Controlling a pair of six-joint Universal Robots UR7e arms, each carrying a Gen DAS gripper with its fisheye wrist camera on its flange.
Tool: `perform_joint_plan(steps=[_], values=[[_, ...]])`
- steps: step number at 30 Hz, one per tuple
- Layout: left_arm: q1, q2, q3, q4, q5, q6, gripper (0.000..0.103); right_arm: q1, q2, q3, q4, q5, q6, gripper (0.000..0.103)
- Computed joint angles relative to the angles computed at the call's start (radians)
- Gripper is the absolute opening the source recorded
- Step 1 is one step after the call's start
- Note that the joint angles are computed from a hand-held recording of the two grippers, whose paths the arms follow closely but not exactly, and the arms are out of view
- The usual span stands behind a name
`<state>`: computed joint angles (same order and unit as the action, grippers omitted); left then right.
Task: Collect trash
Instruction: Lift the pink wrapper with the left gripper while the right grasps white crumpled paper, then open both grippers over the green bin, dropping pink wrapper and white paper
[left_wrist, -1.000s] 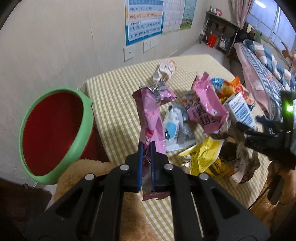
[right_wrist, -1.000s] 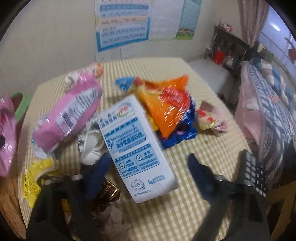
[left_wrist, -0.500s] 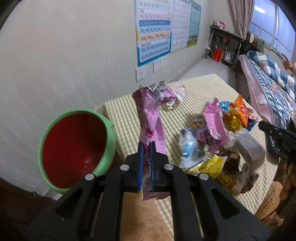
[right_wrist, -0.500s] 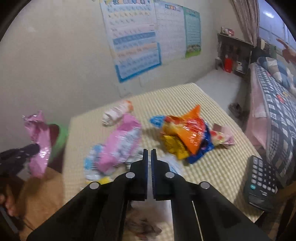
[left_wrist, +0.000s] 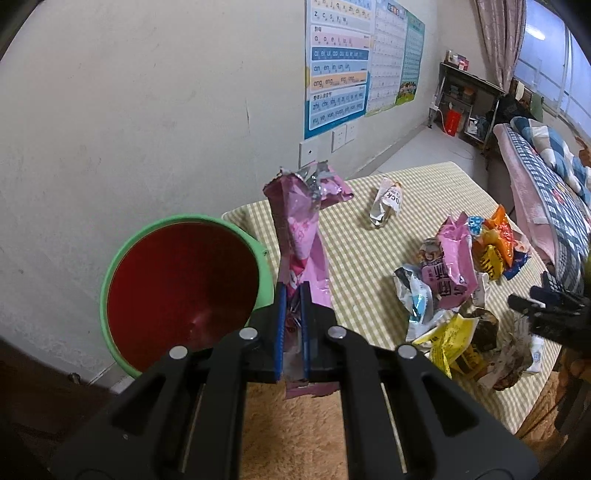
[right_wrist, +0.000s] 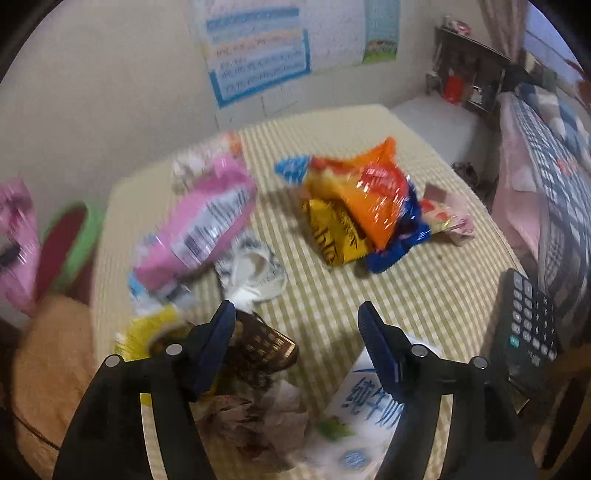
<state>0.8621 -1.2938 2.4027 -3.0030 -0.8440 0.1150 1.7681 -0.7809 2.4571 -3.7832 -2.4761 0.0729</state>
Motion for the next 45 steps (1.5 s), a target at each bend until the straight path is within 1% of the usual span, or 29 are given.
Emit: perform_joint_plan(steps=[1,2,4,5,7,9,14,15,16,17,18,20,23,27,29,31,33,37,40,43,45], values=[[0.0,-0.002,0.0,0.001,-0.002,0.001,0.007,-0.003,-0.005,-0.007,0.045,-0.009,0.006,0.067],[-0.002,-0.007,0.001,0.002,-0.002,0.002,0.007,-0.003,-0.006,-0.008,0.055,-0.013,0.002,0.067],[-0.003,-0.013,0.002,0.0,0.003,0.001,0.007,-0.005,-0.007,0.012,-0.014,0.007,-0.011,0.069],[-0.002,-0.011,0.002,-0.004,0.006,-0.001,0.007,-0.011,-0.017,0.021,-0.027,0.023,0.004,0.07],[0.0,-0.001,0.001,-0.003,0.011,-0.005,0.007,-0.025,-0.046,0.032,-0.037,0.072,0.036,0.07],[-0.002,0.009,0.002,0.003,0.01,-0.006,0.007,-0.043,-0.052,0.026,-0.069,0.144,0.017,0.071],[-0.014,0.003,0.006,0.006,0.018,-0.002,0.007,-0.106,-0.046,-0.042,0.03,0.242,0.032,0.07],[-0.015,0.001,0.006,0.007,0.021,-0.003,0.008,-0.121,-0.041,-0.058,0.06,0.262,0.034,0.066],[-0.015,0.0,0.006,0.009,0.024,-0.005,0.008,-0.127,-0.035,-0.069,0.076,0.265,0.032,0.059],[-0.016,0.0,0.006,0.01,0.027,-0.007,0.008,-0.129,-0.032,-0.075,0.086,0.261,0.032,0.039],[-0.016,-0.001,0.007,0.009,0.029,-0.008,0.008,-0.129,-0.036,-0.077,0.093,0.257,0.035,0.038],[-0.017,0.001,0.008,0.006,0.033,-0.009,0.008,-0.126,-0.038,-0.056,0.033,0.264,0.033,0.035],[-0.017,0.008,0.005,0.004,0.036,-0.01,0.008,-0.086,-0.038,-0.027,-0.04,0.217,0.025,0.034],[-0.01,0.015,0.001,-0.009,0.037,-0.002,0.008,0.009,-0.046,0.006,-0.124,0.112,0.024,0.034],[-0.006,0.012,0.001,-0.015,0.039,0.003,0.008,0.054,-0.035,0.001,-0.157,0.07,0.022,0.034],[0.0,0.01,-0.002,-0.03,0.047,0.016,0.008,0.09,-0.04,0.001,-0.18,0.062,0.015,0.034],[0.007,0.005,-0.007,-0.047,0.056,0.032,0.008,0.142,-0.041,-0.017,-0.178,0.056,0.002,0.034],[0.023,0.0,-0.02,-0.103,0.093,0.083,0.008,0.197,-0.023,-0.101,-0.11,0.097,-0.038,0.034],[0.049,-0.011,-0.038,-0.133,0.12,0.116,0.008,0.22,0.005,-0.163,-0.057,0.152,-0.054,0.035],[0.091,-0.018,-0.067,-0.153,0.139,0.142,0.008,0.23,0.048,-0.24,0.004,0.217,-0.053,0.035],[0.126,-0.024,-0.087,-0.143,0.142,0.138,0.008,0.23,0.08,-0.292,0.057,0.265,-0.047,0.035]])
